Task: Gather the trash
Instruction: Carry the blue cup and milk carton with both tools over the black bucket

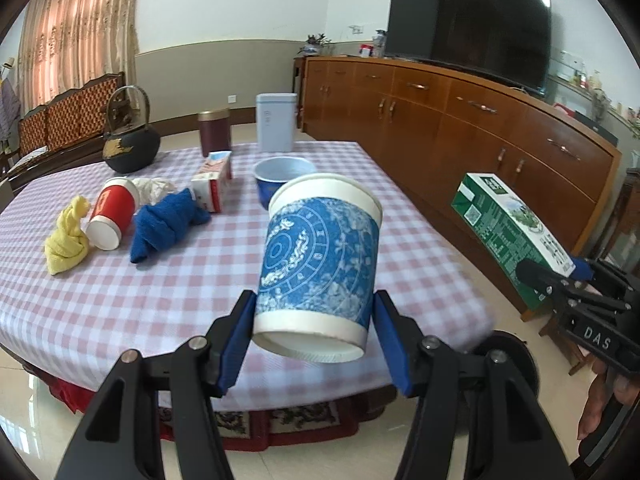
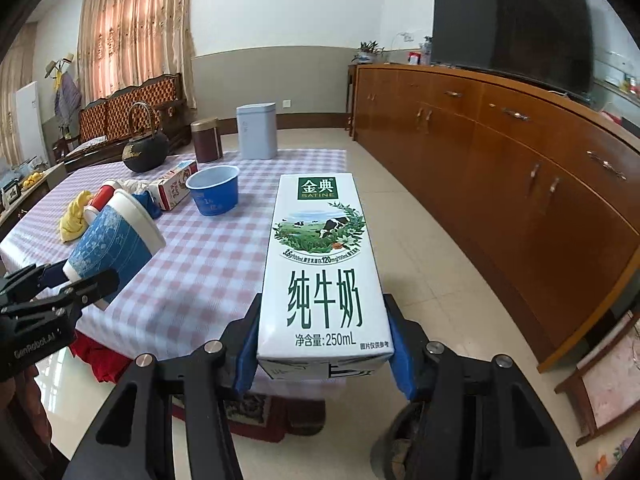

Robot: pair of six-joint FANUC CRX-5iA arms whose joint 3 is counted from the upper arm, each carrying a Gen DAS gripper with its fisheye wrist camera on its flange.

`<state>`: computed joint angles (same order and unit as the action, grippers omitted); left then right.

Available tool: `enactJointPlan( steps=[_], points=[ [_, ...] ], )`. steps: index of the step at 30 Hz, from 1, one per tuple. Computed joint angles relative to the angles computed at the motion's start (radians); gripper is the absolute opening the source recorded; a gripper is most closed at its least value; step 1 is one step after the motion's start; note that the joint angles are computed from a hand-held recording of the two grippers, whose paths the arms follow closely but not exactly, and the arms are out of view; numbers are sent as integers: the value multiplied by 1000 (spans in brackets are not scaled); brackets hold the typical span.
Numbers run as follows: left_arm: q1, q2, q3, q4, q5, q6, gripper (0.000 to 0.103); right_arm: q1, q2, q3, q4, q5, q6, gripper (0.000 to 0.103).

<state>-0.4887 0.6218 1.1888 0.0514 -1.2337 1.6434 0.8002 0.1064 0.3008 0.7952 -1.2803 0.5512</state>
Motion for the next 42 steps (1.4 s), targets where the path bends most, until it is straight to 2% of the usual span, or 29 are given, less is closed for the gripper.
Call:
enactJointPlan(
  steps=[5, 12, 27, 38, 42],
  points=[
    [-30, -55, -88, 11, 44, -21, 60, 39, -90, -110, 55, -24, -77, 57],
    [-74, -95, -152, 19, 81, -40, 60, 75, -171, -201, 103, -67, -149, 57],
    [-156, -70, -145, 86, 79, -126, 60, 136, -314, -352, 129, -215, -270, 57],
    [-217, 39, -9, 141, 1, -183, 60, 184, -435, -467, 113, -318, -335, 57],
    [-237, 130, 128, 147, -75, -184, 60, 184, -472, -508, 89, -333, -344, 57]
  ],
)
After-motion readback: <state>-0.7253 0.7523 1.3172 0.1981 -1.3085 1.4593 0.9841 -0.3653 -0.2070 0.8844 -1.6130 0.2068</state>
